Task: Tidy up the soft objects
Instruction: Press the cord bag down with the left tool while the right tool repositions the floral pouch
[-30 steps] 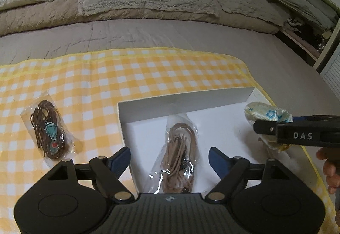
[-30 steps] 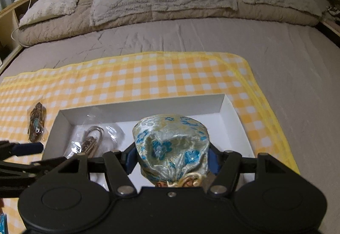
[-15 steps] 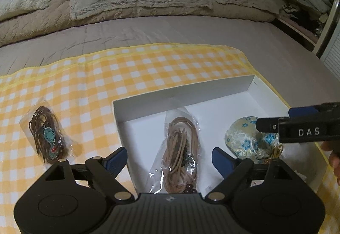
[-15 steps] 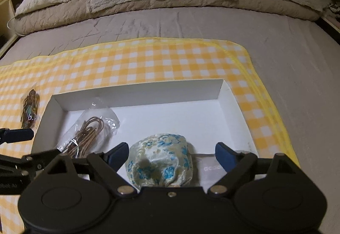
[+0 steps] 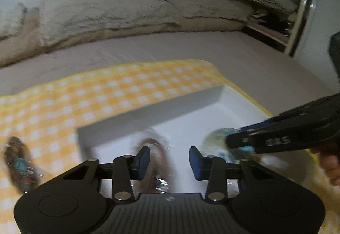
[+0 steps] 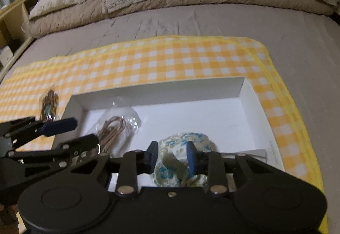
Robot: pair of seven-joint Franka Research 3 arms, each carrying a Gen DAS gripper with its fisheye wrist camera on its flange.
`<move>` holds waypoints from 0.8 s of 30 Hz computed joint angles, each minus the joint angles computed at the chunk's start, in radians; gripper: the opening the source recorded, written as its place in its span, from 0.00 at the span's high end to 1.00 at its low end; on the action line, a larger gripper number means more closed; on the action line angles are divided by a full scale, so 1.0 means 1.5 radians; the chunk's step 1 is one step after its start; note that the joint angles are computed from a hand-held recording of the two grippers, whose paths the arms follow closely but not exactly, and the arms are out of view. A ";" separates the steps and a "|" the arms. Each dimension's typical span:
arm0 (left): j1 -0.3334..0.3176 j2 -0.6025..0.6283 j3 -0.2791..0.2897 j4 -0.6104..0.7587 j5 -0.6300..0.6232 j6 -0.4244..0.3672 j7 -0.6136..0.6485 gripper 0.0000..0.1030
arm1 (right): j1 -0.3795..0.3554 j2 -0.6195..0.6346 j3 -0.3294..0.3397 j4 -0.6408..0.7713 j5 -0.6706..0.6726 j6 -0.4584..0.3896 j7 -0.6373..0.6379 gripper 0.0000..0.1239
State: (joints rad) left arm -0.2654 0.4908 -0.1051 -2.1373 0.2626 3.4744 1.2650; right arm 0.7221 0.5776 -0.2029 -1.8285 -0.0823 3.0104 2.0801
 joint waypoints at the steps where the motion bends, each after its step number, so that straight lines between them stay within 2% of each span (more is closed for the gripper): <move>1: 0.030 0.005 -0.026 0.010 0.044 -0.019 -0.026 0.60 | -0.003 0.002 0.004 0.003 0.000 -0.008 -0.005 0.79; 2: 0.036 0.009 -0.034 0.019 0.066 -0.042 -0.036 0.60 | -0.004 0.003 0.004 0.006 -0.001 -0.018 -0.007 0.79; 3: 0.019 0.009 -0.023 0.026 0.054 -0.068 -0.022 0.60 | -0.006 0.005 0.006 0.010 -0.004 -0.030 -0.010 0.79; 5: -0.050 0.011 0.039 0.029 0.017 -0.084 -0.002 0.60 | -0.011 0.008 0.010 0.016 -0.009 -0.046 -0.009 0.79; 9: -0.130 0.008 0.123 0.029 -0.010 -0.103 -0.010 0.60 | -0.017 0.008 0.016 0.017 -0.020 -0.050 -0.003 0.79; 11: -0.193 0.005 0.188 0.028 -0.025 -0.123 -0.020 0.60 | -0.018 0.007 0.016 0.016 -0.025 -0.050 0.000 0.79; 15: -0.265 0.004 0.271 0.024 -0.001 -0.155 -0.050 0.58 | -0.020 0.007 0.018 0.016 -0.034 -0.058 0.003 0.79; 21: -0.298 -0.009 0.306 0.027 0.039 -0.211 -0.114 0.58 | -0.024 -0.005 0.023 0.008 -0.045 -0.062 0.009 0.79; 24: -0.286 -0.017 0.298 0.021 0.051 -0.208 -0.147 0.57 | -0.020 -0.016 0.020 -0.005 -0.052 -0.052 0.019 0.79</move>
State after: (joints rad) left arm -0.6944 0.4658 0.3416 -2.1061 0.3394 3.1626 1.0447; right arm 0.6915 0.5533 -0.1736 -1.8360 -0.1599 2.9324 2.1080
